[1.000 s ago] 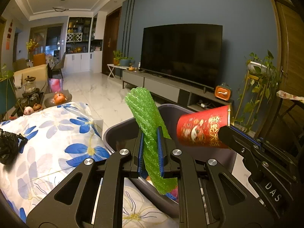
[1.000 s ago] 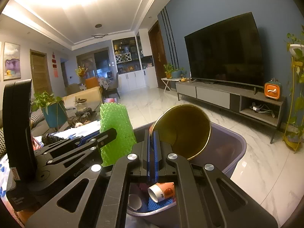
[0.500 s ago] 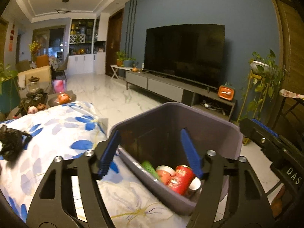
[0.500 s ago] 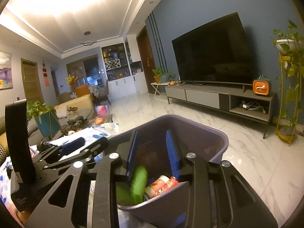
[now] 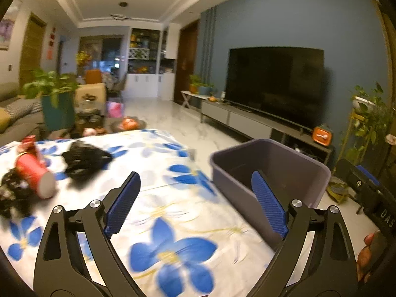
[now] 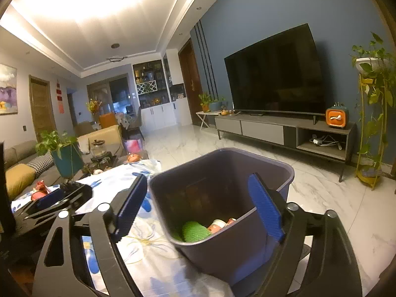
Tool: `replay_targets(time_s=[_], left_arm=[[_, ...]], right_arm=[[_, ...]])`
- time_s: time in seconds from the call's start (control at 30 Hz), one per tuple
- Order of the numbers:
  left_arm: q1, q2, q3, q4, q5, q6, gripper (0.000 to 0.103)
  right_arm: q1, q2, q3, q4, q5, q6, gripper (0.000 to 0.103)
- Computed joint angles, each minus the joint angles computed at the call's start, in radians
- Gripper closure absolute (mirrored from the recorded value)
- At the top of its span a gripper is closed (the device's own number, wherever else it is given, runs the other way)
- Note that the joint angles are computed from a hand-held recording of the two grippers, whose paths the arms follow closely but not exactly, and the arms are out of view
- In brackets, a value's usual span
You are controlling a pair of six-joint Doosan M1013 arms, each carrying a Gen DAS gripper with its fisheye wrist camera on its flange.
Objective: Collect trash
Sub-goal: 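Move both tools back over the table toward the black bags, then grasp a black plastic bag with the left tool while the right tool grasps the red cup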
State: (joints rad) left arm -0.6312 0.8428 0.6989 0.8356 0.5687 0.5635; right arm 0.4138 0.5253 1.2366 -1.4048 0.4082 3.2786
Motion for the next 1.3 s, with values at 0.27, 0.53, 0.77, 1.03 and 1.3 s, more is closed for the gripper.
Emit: replay_targets(time_s=[0.27,0.53,0.77,1.03,1.3], left_arm=[[-0.006,-0.119,0.215,0.304,0.087,-0.320,0.012],[0.014,-0.207,0.359,0.379,0.177,-0.464,0.012],[0.038,-0.266,0.450,0.402,0.258,-0.555,0.012],[0.059,-0.305,0.510,0.421,0.321,-0.614,0.012],[0.090,-0.310,0.520,0.398,0.367,-0.595,0.012]], right_arm=[[0.034,-0.010,0.000,0.024,-0.022,-0.059,0.018],[0.078,0.002,-0.026,0.009,-0.060,-0.104,0.018],[0.108,0.038,-0.082,0.101,-0.107,-0.226,0.018],[0.125,0.089,-0.164,0.366,-0.160,-0.506,0.018],[0.139,0.174,-0.301,0.794,-0.175,-0.957,0.017]])
